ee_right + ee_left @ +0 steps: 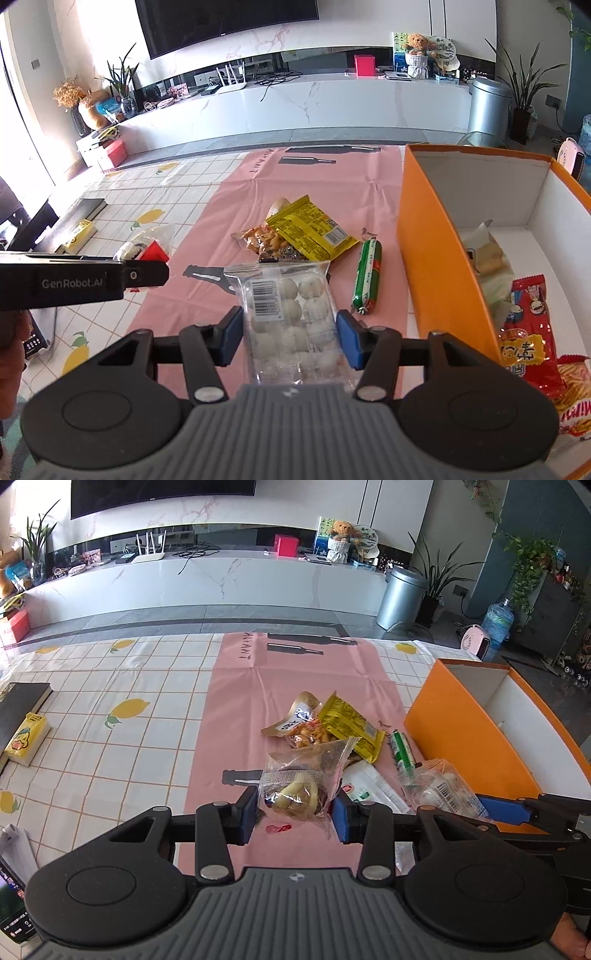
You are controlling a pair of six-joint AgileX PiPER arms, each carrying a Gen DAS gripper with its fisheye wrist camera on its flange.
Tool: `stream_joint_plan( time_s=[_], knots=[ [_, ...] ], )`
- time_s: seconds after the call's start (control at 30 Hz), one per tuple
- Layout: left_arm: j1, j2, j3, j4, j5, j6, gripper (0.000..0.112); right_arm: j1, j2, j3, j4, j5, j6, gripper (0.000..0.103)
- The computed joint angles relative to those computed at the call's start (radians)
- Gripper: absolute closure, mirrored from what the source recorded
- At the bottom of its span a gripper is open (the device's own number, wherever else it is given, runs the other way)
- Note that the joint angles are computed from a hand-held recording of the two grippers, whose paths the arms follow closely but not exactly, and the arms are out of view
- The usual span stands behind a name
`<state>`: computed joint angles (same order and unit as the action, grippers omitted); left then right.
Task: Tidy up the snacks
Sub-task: 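Carry candy bag with left gripper while right gripper carries egg pack into box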
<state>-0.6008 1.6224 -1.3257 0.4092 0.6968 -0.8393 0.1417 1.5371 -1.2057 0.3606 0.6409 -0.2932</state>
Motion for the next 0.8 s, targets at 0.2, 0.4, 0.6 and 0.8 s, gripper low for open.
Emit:
stream_joint_plan(
  time_s=[0.2, 0.4, 0.6, 0.8],
  knots=[
    [-0.114, -0.032, -0.027, 0.054, 0.05, -0.077, 0.066, -0.099, -0.116, 0.037, 0.081, 0.084, -0.058, 0.051],
    [-0.229, -0.006, -0.116, 0.094, 0.106, -0.096, 0.066, -0.215, -0.196, 0.034, 0.083, 0.186, -0.085, 0.051],
    [-0.308, 0.075, -0.26, 0.072, 0.14, -0.022, 0.066, -0.388, -0.224, -0.005, 0.168, 0.301, -0.239, 0.051],
    [-0.363, 0.205, -0.46, 0.026, 0.191, 0.106, 0.066, -0.527, -0.182, -0.107, 0.165, 0.402, -0.348, 0.051]
  ],
)
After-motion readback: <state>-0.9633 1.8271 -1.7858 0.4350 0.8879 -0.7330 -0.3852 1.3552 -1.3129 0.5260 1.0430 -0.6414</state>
